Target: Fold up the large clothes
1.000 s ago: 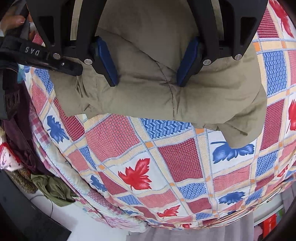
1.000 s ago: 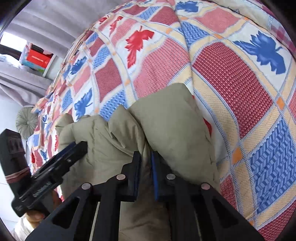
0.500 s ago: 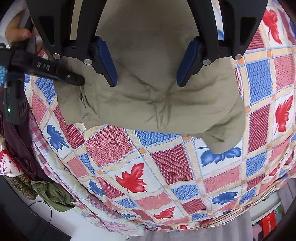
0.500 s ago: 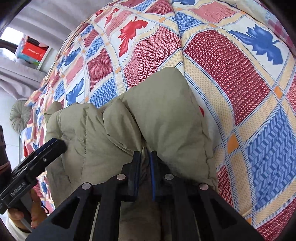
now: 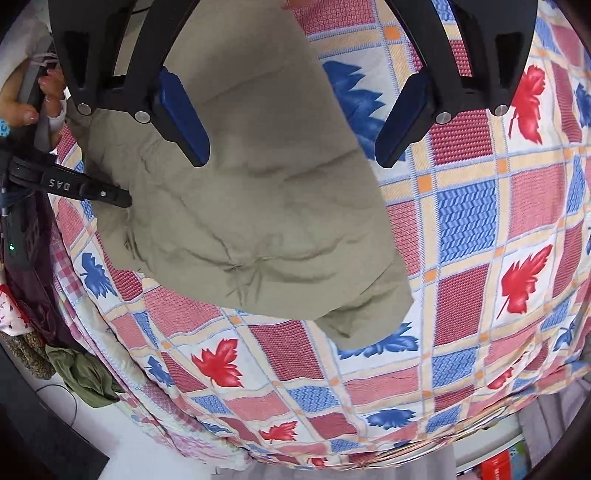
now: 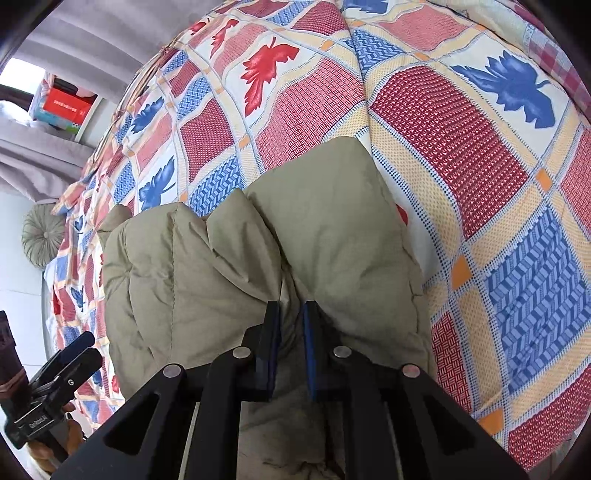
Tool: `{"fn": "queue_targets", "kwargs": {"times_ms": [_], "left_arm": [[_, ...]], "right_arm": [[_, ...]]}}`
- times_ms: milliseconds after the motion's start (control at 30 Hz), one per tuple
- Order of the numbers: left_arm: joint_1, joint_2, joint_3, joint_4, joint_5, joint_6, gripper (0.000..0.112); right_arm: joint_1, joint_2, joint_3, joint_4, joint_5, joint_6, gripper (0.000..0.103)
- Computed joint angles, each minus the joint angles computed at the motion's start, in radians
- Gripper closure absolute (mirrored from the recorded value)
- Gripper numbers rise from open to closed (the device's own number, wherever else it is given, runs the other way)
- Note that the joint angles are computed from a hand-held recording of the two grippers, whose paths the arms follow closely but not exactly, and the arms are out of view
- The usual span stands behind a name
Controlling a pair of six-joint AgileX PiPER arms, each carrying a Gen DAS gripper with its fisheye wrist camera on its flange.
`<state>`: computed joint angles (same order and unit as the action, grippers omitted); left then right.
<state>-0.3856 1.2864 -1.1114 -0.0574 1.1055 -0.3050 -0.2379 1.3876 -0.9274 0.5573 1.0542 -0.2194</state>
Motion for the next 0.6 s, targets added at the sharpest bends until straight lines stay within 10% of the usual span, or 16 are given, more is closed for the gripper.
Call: {"fn": "queue_targets", "kwargs": {"times_ms": [367, 500, 600], "left_arm": [[0.148, -0.020, 0.096, -0.119, 0.007, 0.021, 0.009], [0.139, -0.032, 0.146, -0.099, -0.021, -0.031, 0.009], [0.175, -0.040, 0.179, -0.163, -0.039, 0.032, 0.009]], "right_arm": [[-0.093, -0.113, -0.016, -0.040, 0.123, -0.039, 0.088], [-0.164, -0.122, -0.020, -0.040, 0.140, -0.093, 0.039], [-0.196, -0.110, -0.026, -0.027, 0.147, -0.143, 0.037]]}}
